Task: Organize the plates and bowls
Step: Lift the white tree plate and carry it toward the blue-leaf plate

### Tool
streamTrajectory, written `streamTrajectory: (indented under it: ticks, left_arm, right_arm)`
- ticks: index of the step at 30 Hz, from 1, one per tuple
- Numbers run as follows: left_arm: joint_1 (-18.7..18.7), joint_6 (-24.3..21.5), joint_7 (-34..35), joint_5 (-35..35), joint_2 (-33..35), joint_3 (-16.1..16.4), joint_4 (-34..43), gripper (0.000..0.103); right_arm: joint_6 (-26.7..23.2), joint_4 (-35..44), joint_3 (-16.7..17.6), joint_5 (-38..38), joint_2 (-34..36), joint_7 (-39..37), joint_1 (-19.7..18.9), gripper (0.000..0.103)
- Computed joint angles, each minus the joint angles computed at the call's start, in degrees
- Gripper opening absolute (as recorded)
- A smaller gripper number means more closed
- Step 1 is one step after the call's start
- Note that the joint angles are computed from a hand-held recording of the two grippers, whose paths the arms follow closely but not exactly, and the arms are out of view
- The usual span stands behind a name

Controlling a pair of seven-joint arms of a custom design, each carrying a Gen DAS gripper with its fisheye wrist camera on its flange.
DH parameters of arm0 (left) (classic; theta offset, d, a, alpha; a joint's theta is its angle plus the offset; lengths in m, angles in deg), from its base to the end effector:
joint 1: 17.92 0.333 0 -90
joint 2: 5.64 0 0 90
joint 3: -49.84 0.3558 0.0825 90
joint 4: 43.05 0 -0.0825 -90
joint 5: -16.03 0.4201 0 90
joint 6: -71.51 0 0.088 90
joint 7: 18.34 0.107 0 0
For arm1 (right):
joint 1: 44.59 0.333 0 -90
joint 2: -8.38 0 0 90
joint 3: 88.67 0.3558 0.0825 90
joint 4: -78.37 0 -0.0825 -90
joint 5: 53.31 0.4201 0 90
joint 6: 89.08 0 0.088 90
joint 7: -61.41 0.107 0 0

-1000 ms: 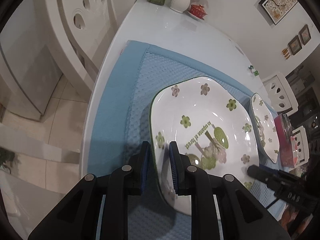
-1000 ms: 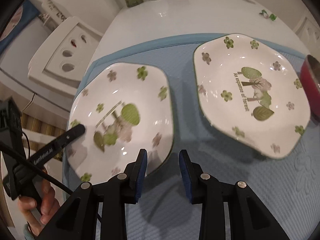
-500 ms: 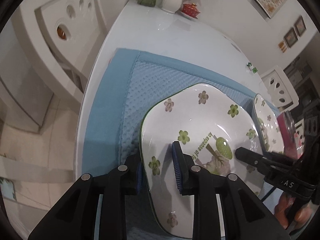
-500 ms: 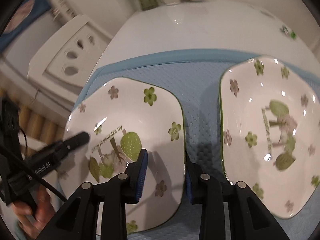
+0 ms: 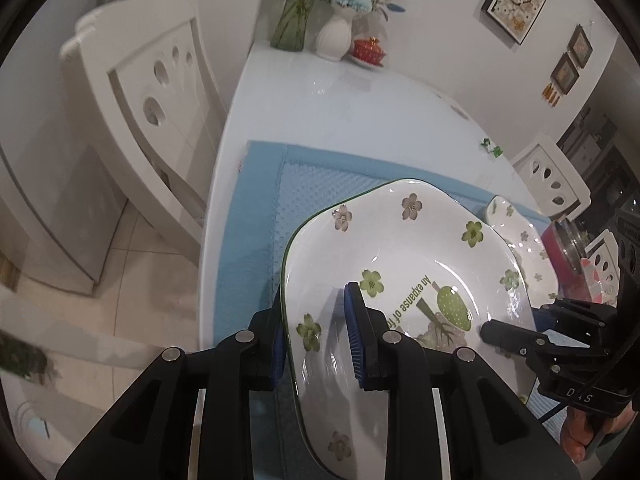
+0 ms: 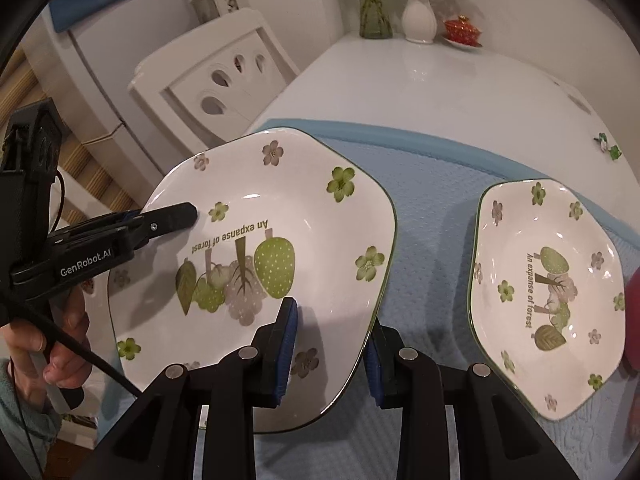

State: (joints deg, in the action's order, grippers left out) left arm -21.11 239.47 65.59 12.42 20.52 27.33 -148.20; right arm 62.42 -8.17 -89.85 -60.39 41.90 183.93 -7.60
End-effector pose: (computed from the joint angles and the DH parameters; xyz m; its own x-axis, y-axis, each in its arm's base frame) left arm 0.6780 -0.2814 0.3882 -0.2689 -0.9220 0.2786 -0.8162 0.0646 -0.5742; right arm 0.6456 0.4741 0.3995 0.1999 -0.9637 -0.1772 -0.8631 -0.0876 -0.4973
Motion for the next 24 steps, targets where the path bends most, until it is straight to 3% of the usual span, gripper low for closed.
streamTrajectory:
  ticks: [8, 13, 24]
  left_arm:
    - [0.8, 3.18, -0.74, -2.59, -8.24, -1.68, -7.45, 0.022]
    - [-0.18, 4.68, -0.48, -5.55, -14.59, -2.25, -13.33, 0.022]
    - [-9.64, 4.34, -3.51, -9.34, -27.08, 3.05, -26.02, 0.022]
  right_arm:
    - [4.13, -9.07, -0.26, -1.35, -8.33, 5.85, 1.96, 0.03]
    - [4.41, -15.91, -1.37, -7.21, -14.43, 16.15, 5.07, 0.03]
    - [6.86, -30.37, 5.96, -12.47, -26.02, 28.71, 1.96, 0.03]
